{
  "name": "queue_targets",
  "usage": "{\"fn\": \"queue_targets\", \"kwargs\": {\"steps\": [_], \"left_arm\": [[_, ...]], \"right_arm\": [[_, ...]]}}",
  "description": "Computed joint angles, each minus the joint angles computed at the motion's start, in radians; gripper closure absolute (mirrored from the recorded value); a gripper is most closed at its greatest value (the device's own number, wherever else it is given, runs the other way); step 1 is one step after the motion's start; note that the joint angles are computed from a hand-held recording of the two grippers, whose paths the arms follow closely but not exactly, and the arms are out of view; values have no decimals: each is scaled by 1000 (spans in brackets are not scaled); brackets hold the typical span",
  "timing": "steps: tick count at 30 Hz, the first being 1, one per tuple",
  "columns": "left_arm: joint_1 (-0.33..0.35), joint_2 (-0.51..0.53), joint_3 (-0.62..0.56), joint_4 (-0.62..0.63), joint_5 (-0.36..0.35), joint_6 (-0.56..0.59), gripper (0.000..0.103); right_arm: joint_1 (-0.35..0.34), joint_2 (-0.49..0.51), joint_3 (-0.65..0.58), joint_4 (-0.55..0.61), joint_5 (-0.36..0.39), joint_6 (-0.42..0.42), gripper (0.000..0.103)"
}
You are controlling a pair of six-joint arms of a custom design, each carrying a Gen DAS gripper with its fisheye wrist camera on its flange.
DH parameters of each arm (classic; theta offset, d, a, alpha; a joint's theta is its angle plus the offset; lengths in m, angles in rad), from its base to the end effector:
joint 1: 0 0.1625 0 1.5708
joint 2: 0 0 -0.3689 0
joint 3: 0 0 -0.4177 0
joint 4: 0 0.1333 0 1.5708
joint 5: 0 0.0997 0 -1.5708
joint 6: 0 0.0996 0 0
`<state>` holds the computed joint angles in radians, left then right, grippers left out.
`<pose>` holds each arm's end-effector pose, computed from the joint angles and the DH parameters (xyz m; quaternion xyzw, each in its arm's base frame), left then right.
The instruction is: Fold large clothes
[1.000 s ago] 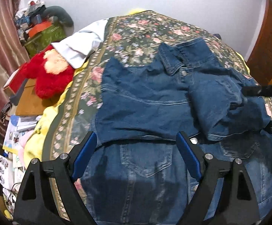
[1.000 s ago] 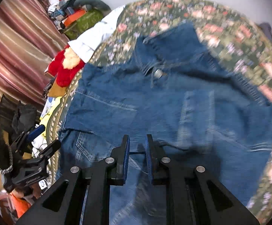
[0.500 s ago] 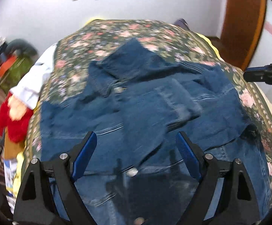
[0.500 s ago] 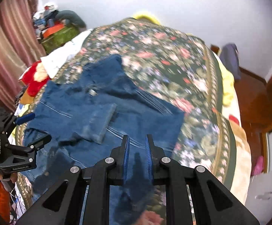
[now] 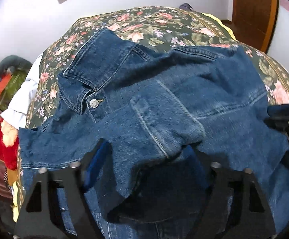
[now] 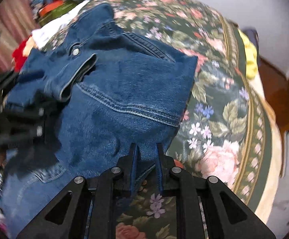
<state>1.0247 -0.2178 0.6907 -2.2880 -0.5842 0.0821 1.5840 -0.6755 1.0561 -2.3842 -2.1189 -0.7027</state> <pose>-0.2524 -0.8320 0.0228 0.2152 0.8493 -0.2125 0.4327 0.0920 -0.8007 0.2026 0.2750 -0.9010 0.1052 0.3186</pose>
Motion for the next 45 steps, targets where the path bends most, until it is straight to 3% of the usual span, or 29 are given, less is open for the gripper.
{"fn": "queue_targets", "kwargs": {"steps": [1,3,8,12,14,16,19,26,30,34,36,39,45], "left_arm": [[1,0,-3,-1,2,-4,42],[3,2,-12,-13,16,-1,63],[-1,-65,72,-192,33,52,75],[-1,-137,139,-303,54,88,77],[0,-176,170,-355,62,101,78],[4,-214,196,-397,62,110,79],[10,-259,215,-450,61,130,82],[39,-320,270,-580,58,190,83],[100,-382,338,-385,1,2,78],[140,-388,380,-252,90,-89,74],[155,-418,422,-214,90,-141,61],[164,-486,522,-284,74,-146,35],[154,-578,604,-244,104,-159,34]], "right_arm": [[1,-3,15,-27,-10,-31,90],[2,-6,29,-56,-22,-55,90],[0,-7,26,-59,-49,-38,90],[-5,-12,20,-40,-52,5,83],[0,-2,20,-77,-86,-2,60],[7,6,33,-157,-126,-41,45],[7,-4,31,-124,-114,-17,44],[11,-13,-54,106,24,185,43],[2,15,-122,233,103,309,40],[-5,40,-157,300,141,379,40],[-7,45,-163,315,154,393,40],[-7,56,-179,322,160,404,40],[-15,71,-217,331,185,425,40]]}}
